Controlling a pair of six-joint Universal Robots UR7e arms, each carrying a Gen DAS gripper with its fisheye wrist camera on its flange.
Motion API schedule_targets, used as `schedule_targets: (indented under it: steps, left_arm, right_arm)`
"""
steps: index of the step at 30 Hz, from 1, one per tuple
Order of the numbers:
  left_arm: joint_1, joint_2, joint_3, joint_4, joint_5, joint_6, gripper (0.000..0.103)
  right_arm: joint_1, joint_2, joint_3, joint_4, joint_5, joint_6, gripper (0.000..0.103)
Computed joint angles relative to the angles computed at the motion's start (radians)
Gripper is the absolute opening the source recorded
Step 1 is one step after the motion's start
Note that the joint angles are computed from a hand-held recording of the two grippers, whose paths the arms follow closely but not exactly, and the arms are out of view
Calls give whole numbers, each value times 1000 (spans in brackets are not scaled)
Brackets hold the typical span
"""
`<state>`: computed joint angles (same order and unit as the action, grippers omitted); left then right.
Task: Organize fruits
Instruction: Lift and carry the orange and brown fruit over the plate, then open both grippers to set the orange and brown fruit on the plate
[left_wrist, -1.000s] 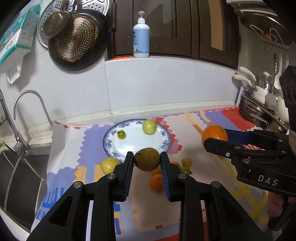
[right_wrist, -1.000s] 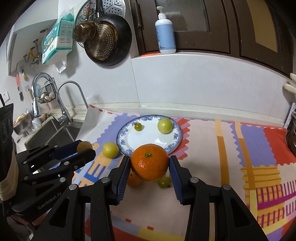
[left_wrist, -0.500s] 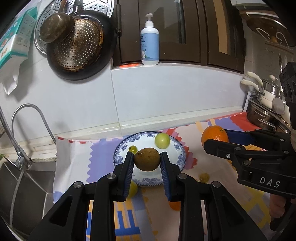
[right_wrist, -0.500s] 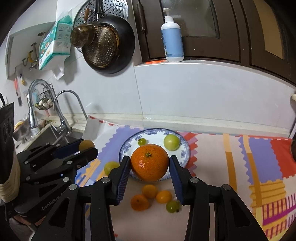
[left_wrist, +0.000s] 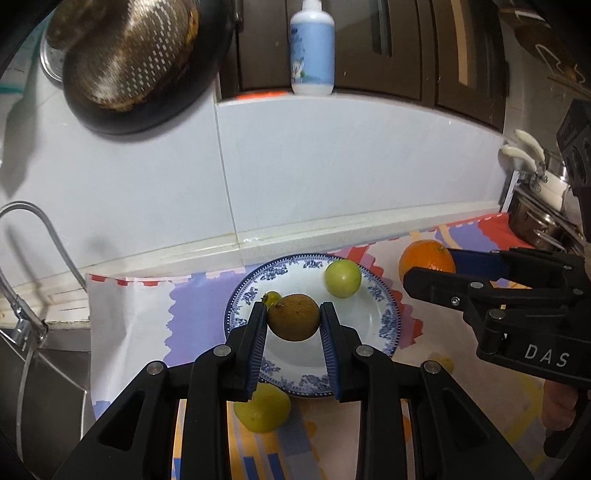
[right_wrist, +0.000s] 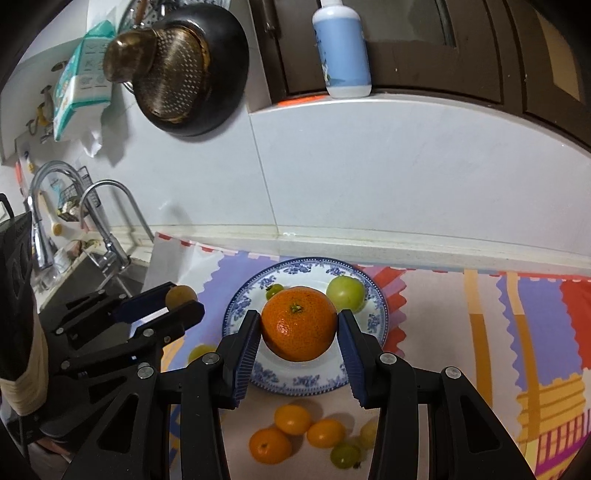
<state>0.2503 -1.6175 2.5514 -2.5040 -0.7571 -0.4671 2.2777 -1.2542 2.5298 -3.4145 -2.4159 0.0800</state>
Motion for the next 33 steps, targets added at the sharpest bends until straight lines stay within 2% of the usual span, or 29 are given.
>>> schedule_targets:
  steps: [9, 19, 23, 33]
  left_arm:
    - [144, 138, -39, -128, -58, 100, 29]
    - [283, 251, -110, -155, -104, 194, 29]
    - [325, 281, -139, -140, -131, 226, 29]
    - [371, 316, -170, -115, -160, 246, 29]
  right_arm:
    - [-121, 53, -26, -17, 63, -49, 44]
    - [-221, 120, -66, 10, 115, -83, 44]
    - [-246, 143, -83, 27, 134, -89, 44]
    - [-280, 187, -104, 45, 140, -83, 44]
